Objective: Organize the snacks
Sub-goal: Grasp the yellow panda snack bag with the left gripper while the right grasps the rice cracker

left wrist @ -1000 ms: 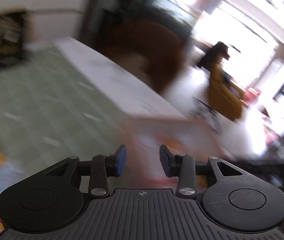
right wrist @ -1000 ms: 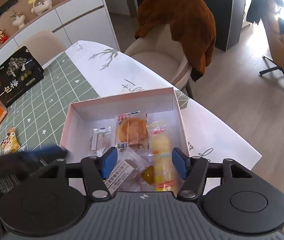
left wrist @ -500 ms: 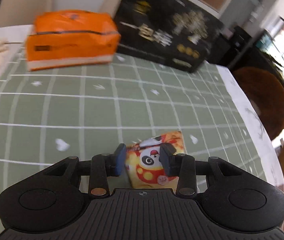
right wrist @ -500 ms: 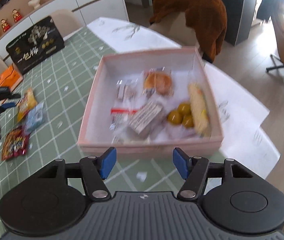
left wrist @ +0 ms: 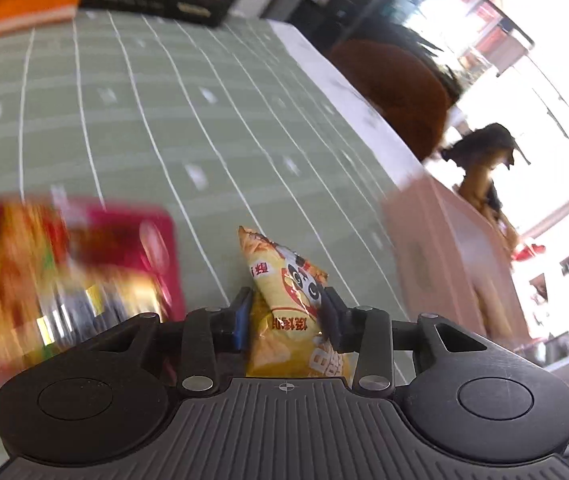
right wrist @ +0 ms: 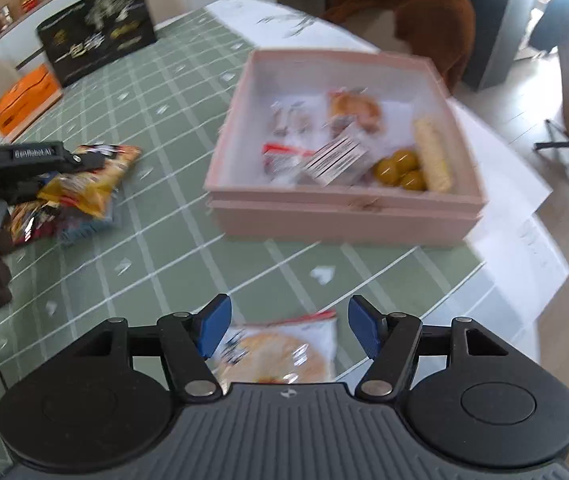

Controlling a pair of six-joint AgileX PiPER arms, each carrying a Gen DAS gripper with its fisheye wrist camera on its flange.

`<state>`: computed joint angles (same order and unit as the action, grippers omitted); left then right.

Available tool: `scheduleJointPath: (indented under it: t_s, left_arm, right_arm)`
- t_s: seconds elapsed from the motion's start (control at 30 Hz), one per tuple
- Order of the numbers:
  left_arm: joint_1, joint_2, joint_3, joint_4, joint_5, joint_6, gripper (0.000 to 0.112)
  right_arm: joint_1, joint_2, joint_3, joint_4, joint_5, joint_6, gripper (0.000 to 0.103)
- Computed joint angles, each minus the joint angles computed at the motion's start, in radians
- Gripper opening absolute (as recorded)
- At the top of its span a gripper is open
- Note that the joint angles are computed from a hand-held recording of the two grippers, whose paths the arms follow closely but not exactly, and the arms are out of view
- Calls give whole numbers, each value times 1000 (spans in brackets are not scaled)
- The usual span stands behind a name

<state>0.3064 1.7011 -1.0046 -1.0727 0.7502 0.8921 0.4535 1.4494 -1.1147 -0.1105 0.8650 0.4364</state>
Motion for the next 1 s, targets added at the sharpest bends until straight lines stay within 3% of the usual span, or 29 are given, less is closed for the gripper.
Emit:
scheduleJointPath:
  t_s: [0.13,0.3,0.4,0.5,0.67,0.83,1.0]
  left_arm:
    - [-37,-105,135,-5,50,80,43]
    - [-139,-228,240,44,-14,161,43]
    - [-176,-270,250,83,-18,144,38]
    - [-169,-288,244,95,32,117,31]
    - [-178,-361,268,149,67,62,30]
    - [-295,-400,296,258,27,1,38]
    - [-403,-442,330,333,-60,-58,44]
  right_arm:
    - [3,8,41,90,6,-47,69]
    - [86,-23,109,-8,10,33,79]
    - [122,-40,133,-62,18,86,79]
    - [110,-60,147,-52,17,90,79]
    - [116,-95,171,-62,8,112,79]
    - [115,-86,204,-88,-17,137,80]
    - [55,-114,256,-11,-66,89,83]
